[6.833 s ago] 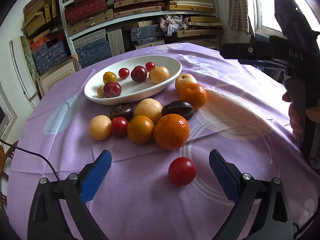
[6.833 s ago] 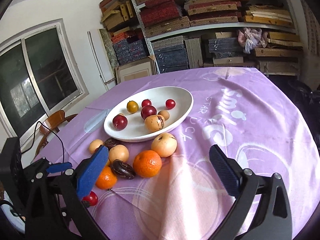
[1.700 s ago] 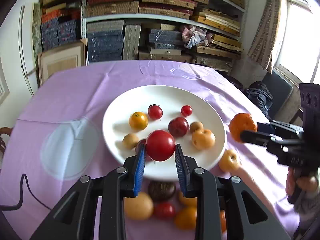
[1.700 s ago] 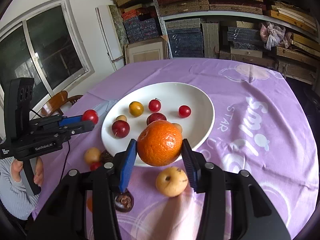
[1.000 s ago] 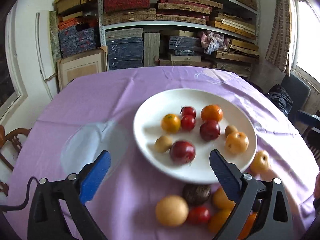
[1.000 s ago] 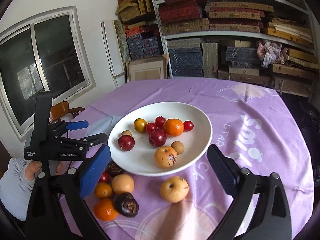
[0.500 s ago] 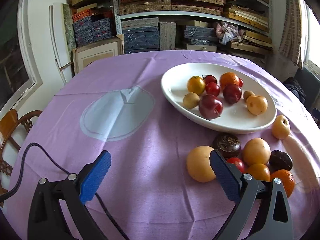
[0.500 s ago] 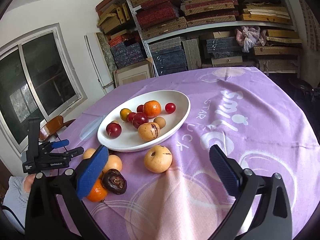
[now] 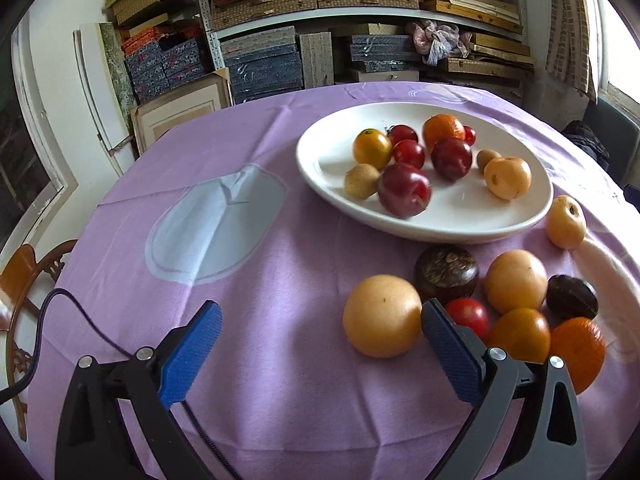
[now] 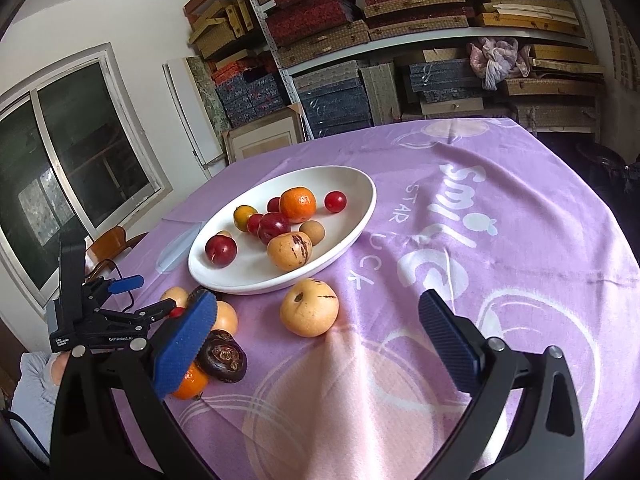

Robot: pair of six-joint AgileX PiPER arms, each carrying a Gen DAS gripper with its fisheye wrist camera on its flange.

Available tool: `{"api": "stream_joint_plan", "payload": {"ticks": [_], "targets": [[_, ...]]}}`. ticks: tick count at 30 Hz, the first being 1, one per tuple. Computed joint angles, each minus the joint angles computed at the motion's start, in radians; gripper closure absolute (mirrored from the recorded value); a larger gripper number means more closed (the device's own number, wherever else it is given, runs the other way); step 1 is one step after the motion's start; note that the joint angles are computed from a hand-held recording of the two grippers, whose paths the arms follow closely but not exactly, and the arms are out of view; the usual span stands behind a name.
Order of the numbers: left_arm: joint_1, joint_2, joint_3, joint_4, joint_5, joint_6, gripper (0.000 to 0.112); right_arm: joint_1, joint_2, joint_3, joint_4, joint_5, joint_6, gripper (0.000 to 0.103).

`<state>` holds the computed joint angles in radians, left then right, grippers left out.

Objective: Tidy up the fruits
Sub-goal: 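Withdraw both tools and move the left tool toward a pale grapefruit, then close the left tool on the pale grapefruit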

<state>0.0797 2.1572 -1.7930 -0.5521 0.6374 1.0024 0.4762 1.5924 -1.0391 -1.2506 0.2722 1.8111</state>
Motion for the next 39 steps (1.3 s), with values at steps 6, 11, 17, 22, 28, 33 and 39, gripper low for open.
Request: {"api": "stream_joint_plan", "payload": {"ticks": [6,11,17,22,28,33,39], "targets": [[0.05,0.079,-0.159,0.062,0.103,-0.143,0.013,-0.011,0.002,0.001,0.037,-0.023,-0.027,0.004],[0.028,0.035,-0.088,-0.023,0.08,-0.021,0.013,-0.005,0.007,0.0,0.021,-0.014,-0.008,0.004],[-0.033,0.06,-0.113,0.135,0.015,-0.151,0.013,-0.009,0.006,0.002,0.025,-0.018,-0.009,0.004],[0.001,0.125,-0.235,0.179,0.087,-0.266,0.013,-0.011,0.006,0.001,0.032,-0.022,-0.017,0.004],[0.042,0.059,-0.133,-0.07,0.098,-0.019,0.013,-0.008,0.01,0.001,0.023,-0.02,-0.01,0.004],[0.037,0.037,-0.091,-0.151,0.124,0.099,0.024,-0.01,0.011,-0.001,0.033,-0.02,-0.022,0.004],[0.046,0.095,-0.185,-0.139,0.233,0.05,0.039,-0.013,0.011,0.0,0.038,-0.025,-0.029,0.004]]}}
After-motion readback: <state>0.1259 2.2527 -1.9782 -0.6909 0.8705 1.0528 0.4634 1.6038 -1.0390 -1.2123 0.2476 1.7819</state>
